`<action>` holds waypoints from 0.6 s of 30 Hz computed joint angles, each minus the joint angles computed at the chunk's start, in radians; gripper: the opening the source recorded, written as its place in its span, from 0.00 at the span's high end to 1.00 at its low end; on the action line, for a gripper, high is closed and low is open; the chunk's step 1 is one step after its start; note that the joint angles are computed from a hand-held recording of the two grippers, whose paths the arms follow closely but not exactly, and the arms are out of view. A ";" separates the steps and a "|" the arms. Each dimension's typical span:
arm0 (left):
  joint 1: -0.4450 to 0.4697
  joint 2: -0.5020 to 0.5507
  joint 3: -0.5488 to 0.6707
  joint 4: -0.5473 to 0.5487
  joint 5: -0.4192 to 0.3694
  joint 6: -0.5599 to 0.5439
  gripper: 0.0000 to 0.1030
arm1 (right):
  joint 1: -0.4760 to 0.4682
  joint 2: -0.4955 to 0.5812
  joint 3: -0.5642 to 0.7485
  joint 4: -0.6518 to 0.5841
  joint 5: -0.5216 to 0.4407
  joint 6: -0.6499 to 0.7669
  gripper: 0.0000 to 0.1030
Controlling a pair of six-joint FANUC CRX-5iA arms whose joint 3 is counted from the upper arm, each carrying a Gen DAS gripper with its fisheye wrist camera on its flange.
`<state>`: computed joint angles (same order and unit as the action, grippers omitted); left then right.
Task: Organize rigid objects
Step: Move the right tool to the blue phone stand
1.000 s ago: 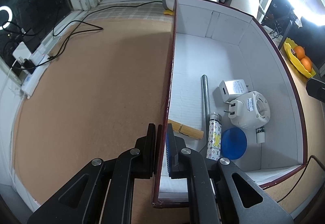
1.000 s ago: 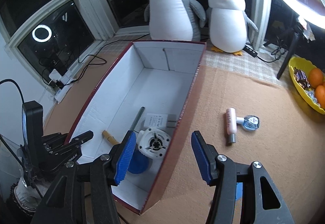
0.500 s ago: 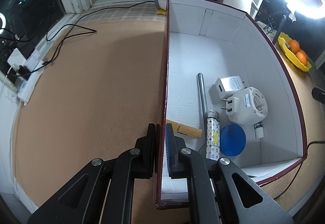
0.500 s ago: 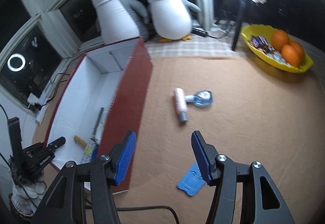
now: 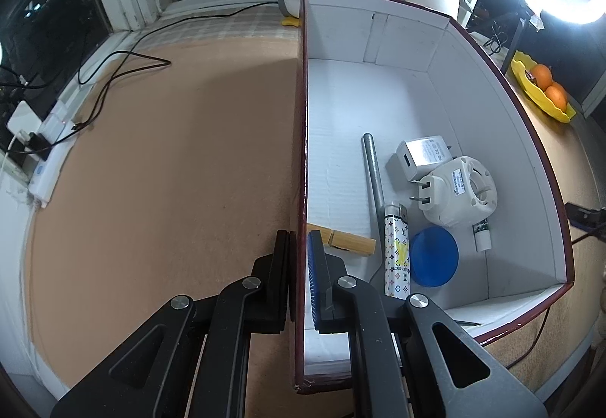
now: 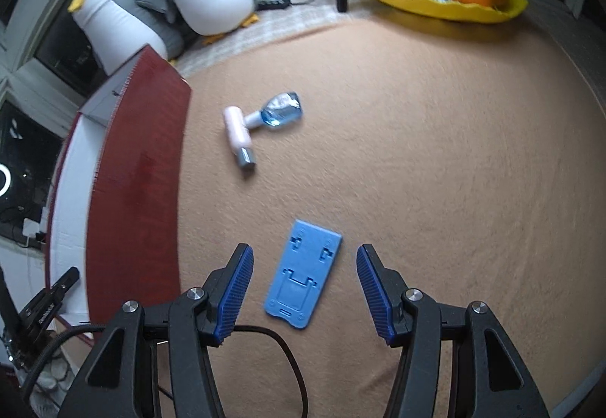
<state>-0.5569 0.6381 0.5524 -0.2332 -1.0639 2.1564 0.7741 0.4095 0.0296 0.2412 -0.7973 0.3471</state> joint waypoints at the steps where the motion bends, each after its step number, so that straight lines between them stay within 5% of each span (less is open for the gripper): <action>1: 0.000 0.000 0.000 0.001 0.000 -0.002 0.92 | 0.000 0.007 0.007 -0.013 -0.005 0.002 0.49; 18: 0.008 -0.005 -0.015 0.018 0.020 -0.017 0.92 | 0.021 0.156 0.167 0.002 -0.184 0.012 0.49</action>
<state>-0.5489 0.6335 0.5372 -0.2156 -1.0442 2.1391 0.7954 0.5657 0.1970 0.2430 -0.9816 0.3586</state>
